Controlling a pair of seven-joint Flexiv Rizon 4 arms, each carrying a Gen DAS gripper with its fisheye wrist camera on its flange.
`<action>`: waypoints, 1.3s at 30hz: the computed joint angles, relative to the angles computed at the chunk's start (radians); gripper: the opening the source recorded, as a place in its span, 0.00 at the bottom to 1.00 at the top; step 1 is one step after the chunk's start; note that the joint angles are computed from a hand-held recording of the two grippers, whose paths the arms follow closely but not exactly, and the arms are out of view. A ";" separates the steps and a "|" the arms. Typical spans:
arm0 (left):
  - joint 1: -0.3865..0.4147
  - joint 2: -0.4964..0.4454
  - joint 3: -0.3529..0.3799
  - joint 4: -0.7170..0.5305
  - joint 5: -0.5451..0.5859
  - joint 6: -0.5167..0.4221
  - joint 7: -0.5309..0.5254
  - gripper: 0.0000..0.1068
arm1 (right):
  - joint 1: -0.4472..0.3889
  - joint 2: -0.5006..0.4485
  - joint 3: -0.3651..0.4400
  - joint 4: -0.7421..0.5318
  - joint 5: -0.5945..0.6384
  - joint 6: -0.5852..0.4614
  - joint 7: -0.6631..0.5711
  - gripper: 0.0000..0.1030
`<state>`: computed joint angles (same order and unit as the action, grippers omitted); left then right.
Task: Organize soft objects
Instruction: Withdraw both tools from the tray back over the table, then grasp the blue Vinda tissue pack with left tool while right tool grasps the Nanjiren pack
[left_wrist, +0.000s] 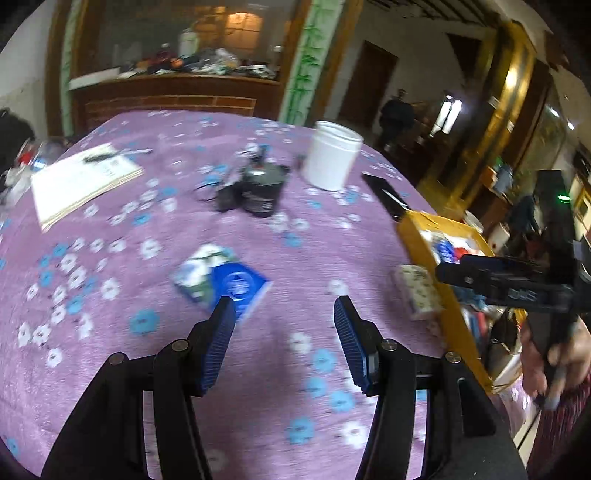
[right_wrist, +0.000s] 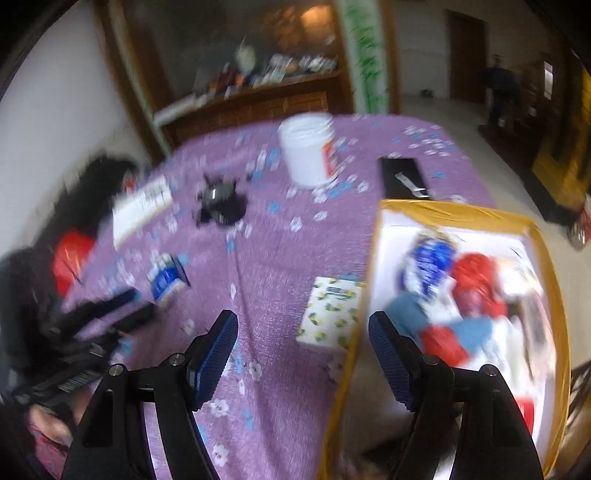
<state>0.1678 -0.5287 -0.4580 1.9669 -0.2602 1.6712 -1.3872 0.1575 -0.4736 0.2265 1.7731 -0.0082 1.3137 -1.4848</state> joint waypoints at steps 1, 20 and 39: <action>0.003 -0.003 0.007 0.003 0.000 0.005 -0.002 0.50 | 0.042 -0.026 -0.047 -0.030 -0.052 -0.032 0.033 0.73; 0.121 -0.046 -0.091 0.019 0.038 0.015 -0.002 0.50 | 0.057 -0.253 -0.033 -0.385 -0.063 -0.452 -0.010 0.73; 0.099 -0.046 -0.057 0.015 0.043 0.014 -0.026 0.50 | 0.082 -0.066 -0.057 -0.122 -0.005 -0.388 -0.080 0.72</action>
<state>0.2664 -0.5744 -0.5151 1.9820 -0.2174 1.6849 -1.4132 0.2397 -0.5398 0.1699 1.6511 -0.0127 0.9252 -1.5647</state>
